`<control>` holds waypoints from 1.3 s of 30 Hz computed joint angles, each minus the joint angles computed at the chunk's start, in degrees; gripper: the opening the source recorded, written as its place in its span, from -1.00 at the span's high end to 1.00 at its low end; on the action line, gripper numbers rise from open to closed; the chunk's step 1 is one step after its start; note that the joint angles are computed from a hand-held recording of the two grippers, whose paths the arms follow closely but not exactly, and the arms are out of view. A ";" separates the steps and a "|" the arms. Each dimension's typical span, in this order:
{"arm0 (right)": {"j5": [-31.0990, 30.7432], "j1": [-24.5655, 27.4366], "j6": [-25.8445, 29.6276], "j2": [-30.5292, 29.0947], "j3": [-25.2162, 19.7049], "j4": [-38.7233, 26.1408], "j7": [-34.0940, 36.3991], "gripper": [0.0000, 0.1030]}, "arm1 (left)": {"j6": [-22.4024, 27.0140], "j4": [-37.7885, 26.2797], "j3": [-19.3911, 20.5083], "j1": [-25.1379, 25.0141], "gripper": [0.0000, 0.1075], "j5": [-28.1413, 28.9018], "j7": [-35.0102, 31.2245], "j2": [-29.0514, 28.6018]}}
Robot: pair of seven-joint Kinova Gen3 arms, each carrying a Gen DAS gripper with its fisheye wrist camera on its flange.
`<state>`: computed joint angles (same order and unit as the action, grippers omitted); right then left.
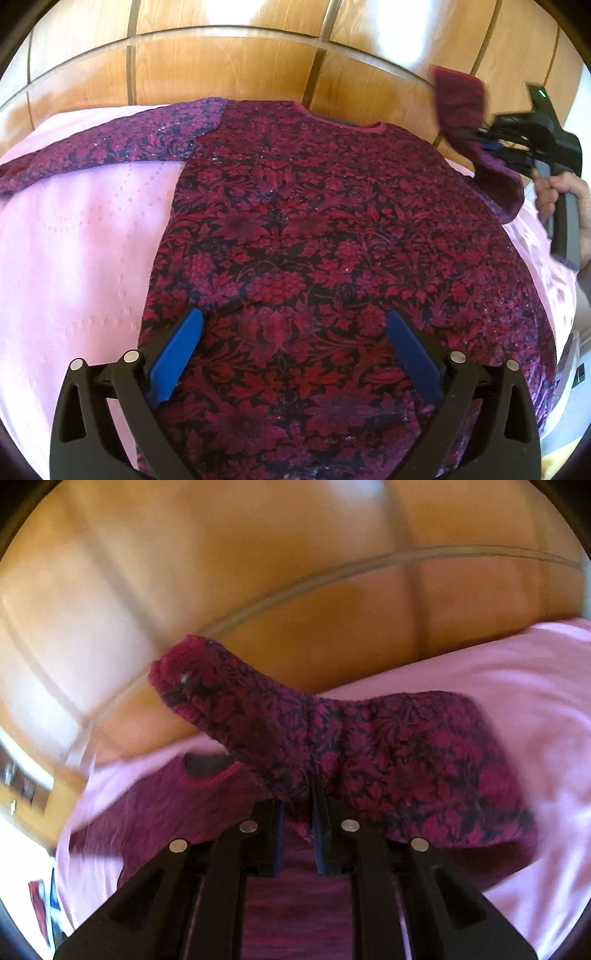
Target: Fold small clothes
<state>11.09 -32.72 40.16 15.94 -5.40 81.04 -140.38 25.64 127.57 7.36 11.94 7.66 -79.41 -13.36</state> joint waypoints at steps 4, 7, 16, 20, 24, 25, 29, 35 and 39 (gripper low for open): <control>0.51 -4.59 6.42 8.80 -1.32 -10.62 4.77 0.77 | 1.79 -1.81 -3.47 1.57 -0.84 3.87 -2.26 -0.15; -0.03 -7.19 8.08 11.69 -0.19 -13.79 7.60 0.59 | 2.64 -2.89 -7.75 2.08 -0.84 10.75 -7.54 -0.10; 0.05 -2.13 -8.09 -2.75 -5.27 6.42 3.57 -0.49 | 9.22 -11.18 -15.39 0.68 -0.84 29.64 -22.59 5.67; 3.72 4.54 -12.39 -10.96 -9.12 16.90 -5.10 -0.48 | 11.35 -17.03 -13.27 -1.83 -0.80 31.89 -20.38 11.73; 8.74 0.44 -9.68 -15.97 -2.24 23.24 -14.42 -0.10 | 15.67 -25.48 -10.04 -4.41 -0.59 31.28 -16.66 20.28; 9.71 0.28 -9.48 -16.43 -1.69 24.21 -16.53 -0.10 | 16.43 -27.25 -9.18 -5.02 -0.59 31.58 -16.02 22.26; 8.67 4.98 -10.64 -17.63 -2.51 27.67 -20.04 0.03 | 17.32 -32.26 -6.32 -6.08 -0.31 29.58 -11.42 27.66; 7.91 10.33 -18.59 -17.00 -4.23 29.25 -22.04 0.18 | 13.58 -33.07 -1.69 -9.33 0.79 28.45 -12.07 28.23; 1.22 11.24 -19.83 -14.71 -4.01 26.13 -13.51 0.23 | 10.30 -30.33 -0.67 -11.75 0.79 28.35 -13.97 24.55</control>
